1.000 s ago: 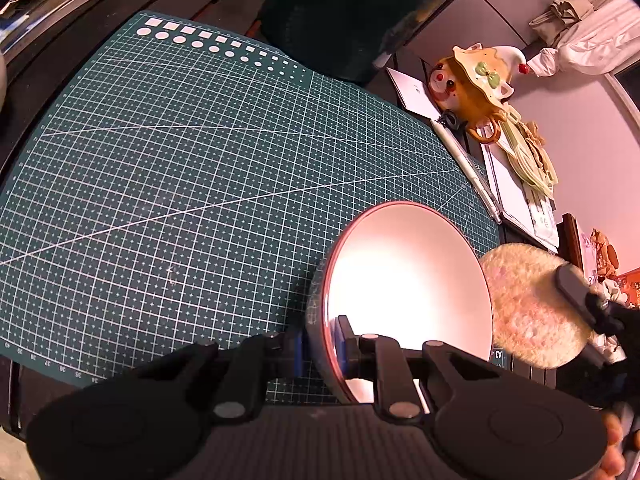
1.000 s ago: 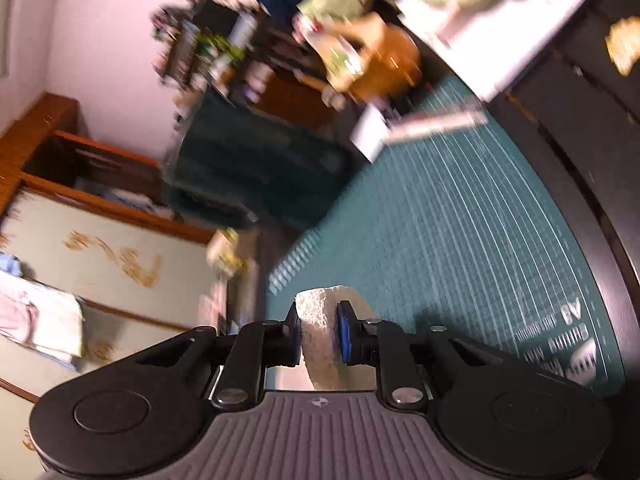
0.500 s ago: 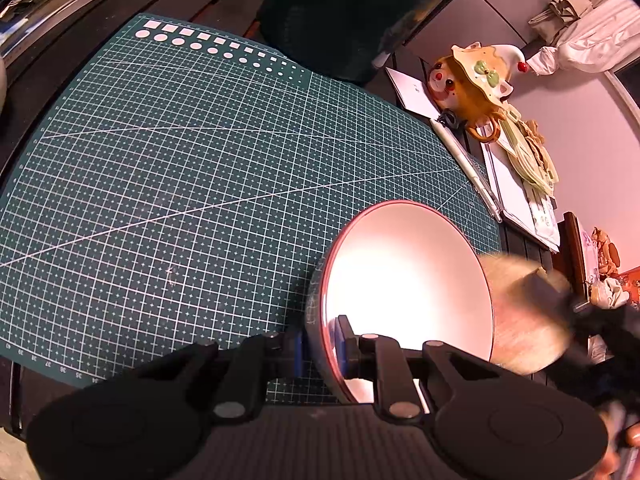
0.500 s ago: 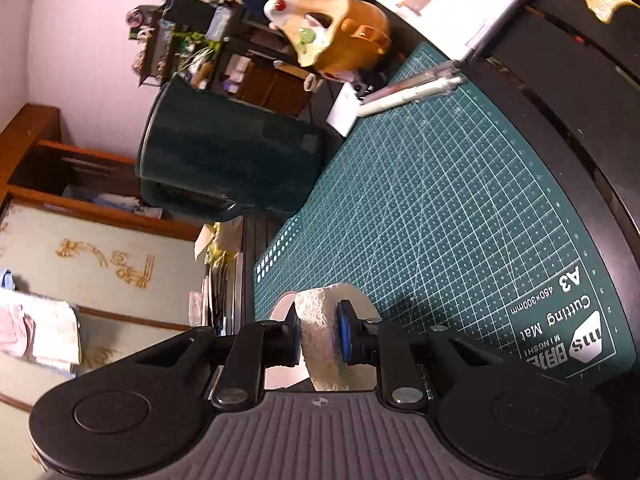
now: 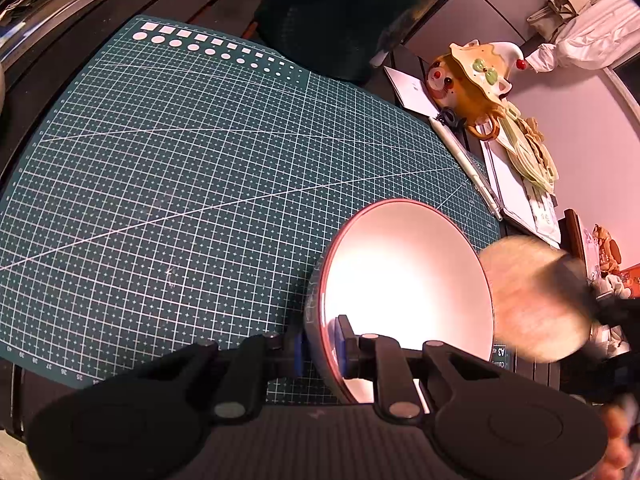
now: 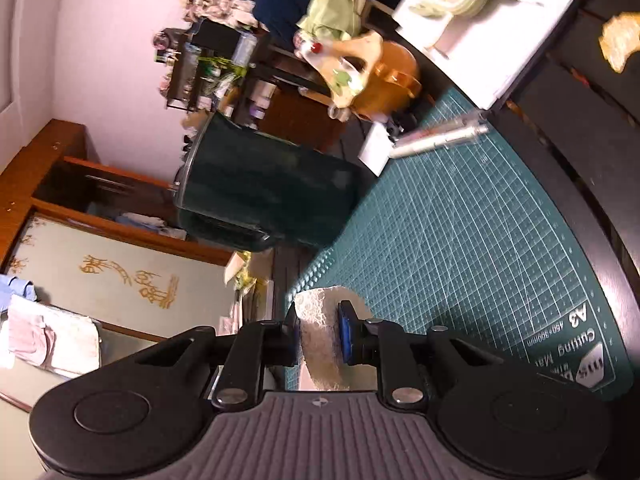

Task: Clean bowl
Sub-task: 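Lift the sponge off the bowl wall with the right gripper, then press the sponge onto the bowl's outer wall and rub with the right gripper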

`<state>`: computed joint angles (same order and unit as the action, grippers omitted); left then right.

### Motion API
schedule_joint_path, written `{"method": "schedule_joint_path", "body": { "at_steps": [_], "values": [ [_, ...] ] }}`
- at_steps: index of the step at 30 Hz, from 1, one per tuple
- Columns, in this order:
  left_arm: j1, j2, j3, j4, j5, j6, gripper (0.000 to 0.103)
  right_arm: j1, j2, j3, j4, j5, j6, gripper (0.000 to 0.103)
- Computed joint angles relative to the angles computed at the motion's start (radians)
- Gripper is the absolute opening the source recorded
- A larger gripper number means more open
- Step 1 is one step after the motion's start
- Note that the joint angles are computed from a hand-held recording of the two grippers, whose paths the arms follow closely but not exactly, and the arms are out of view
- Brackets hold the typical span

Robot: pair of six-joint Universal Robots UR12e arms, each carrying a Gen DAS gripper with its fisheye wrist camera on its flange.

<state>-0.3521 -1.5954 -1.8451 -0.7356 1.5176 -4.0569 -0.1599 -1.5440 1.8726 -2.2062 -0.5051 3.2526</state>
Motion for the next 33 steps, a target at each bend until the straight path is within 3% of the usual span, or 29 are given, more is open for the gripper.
{"method": "schedule_joint_path", "body": {
  "at_steps": [1,4,7,9,12,14,17,18,21,23,27,30,33],
  "values": [
    [0.001,0.000,-0.001,0.002,-0.001,-0.001,0.016,0.012,0.004,-0.009,0.067,-0.033,-0.037,0.019],
    [0.001,-0.001,0.000,0.002,0.000,0.001,0.016,0.011,0.004,-0.016,0.107,-0.041,-0.051,0.019],
    [0.001,-0.002,0.001,0.000,-0.001,0.004,0.016,-0.010,-0.001,0.006,-0.030,0.027,0.024,0.019],
    [0.001,-0.002,0.000,0.001,-0.002,0.003,0.016,-0.010,0.000,0.014,-0.047,0.029,0.037,0.019],
    [0.002,-0.001,-0.001,0.004,-0.004,0.001,0.016,0.010,0.004,-0.007,0.102,-0.037,-0.041,0.019],
    [0.001,-0.002,0.001,0.002,-0.003,0.003,0.016,0.003,0.005,-0.012,0.087,-0.021,-0.027,0.019],
    [0.003,-0.003,0.003,0.000,-0.005,0.005,0.016,-0.014,0.004,0.014,-0.075,0.045,0.067,0.019],
    [0.003,-0.003,0.003,0.000,-0.005,0.005,0.016,-0.013,0.005,0.014,-0.070,0.044,0.062,0.019],
    [0.002,-0.003,0.001,0.005,-0.004,0.003,0.016,0.008,0.007,-0.004,0.066,-0.021,-0.022,0.020],
    [0.002,-0.004,0.002,0.004,-0.003,0.005,0.016,0.010,0.008,-0.010,0.076,-0.029,-0.018,0.020],
    [0.003,-0.004,0.004,0.002,-0.007,0.006,0.016,-0.011,0.008,0.014,-0.084,0.045,0.064,0.020],
    [0.004,-0.004,0.003,0.004,-0.008,0.005,0.016,0.002,0.005,0.004,0.036,-0.001,-0.013,0.020],
    [0.004,-0.007,0.009,-0.001,-0.007,0.006,0.016,0.001,0.004,-0.004,0.048,-0.003,-0.016,0.020]
  ]
}}
